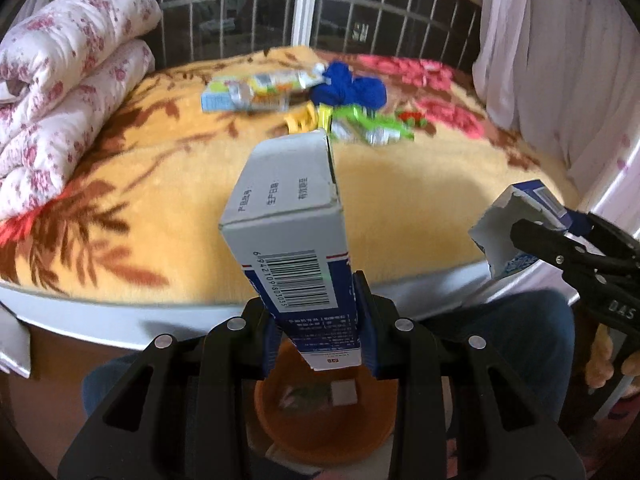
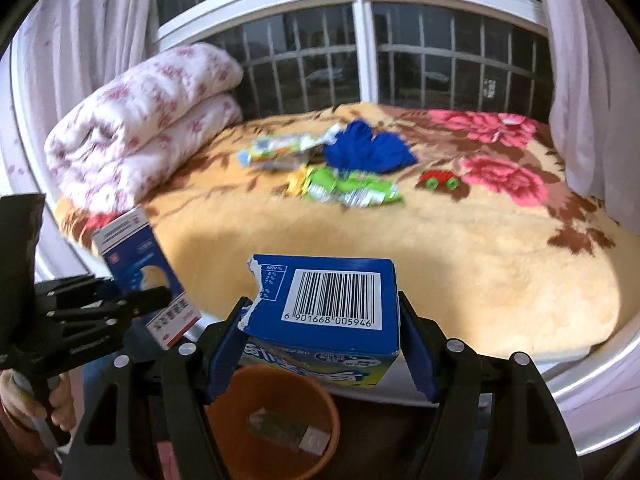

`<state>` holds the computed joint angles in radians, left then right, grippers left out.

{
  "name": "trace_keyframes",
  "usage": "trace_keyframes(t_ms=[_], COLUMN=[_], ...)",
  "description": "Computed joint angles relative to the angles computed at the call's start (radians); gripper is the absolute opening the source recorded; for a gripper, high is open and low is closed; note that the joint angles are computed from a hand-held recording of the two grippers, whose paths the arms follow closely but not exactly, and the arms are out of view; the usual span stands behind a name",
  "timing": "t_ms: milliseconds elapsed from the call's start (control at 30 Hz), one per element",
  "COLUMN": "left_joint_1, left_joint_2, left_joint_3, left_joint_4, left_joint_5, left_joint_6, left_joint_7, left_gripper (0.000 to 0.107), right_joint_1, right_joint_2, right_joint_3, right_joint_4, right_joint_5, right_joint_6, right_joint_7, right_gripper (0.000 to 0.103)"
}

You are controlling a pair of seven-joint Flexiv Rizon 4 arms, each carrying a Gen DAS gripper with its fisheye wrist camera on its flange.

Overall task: Collect trash
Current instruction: 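Carry both held boxes over the orange bin and open both tools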

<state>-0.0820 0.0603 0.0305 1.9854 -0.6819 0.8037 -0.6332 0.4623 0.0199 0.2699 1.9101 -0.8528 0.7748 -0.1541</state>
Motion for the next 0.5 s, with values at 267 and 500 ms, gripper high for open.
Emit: trace_keyframes(t_ms=[267, 500], left_joint_1=[0.032, 0.066], left_joint_2=[-0.012, -0.058], left_joint_3=[0.015, 0.014], left_joint_4=[0.020, 0.004], left_joint_5=[0.154, 0.293], left_joint_6=[-0.111, -0.231], left_joint_7=[-0.001, -0.043], left_gripper=[0.032, 0.032], right_joint_1=[0.038, 0.062], right_joint_2=[-0.049, -0.102], right_joint_3=[0.013, 0.007], right_joint_4=[0.007, 0.007], right_joint_5=[0.142, 0.302], right_joint_6=[0.011, 0.045], right_joint_7=[-0.095, -0.184], right_gripper=[0.069, 0.069])
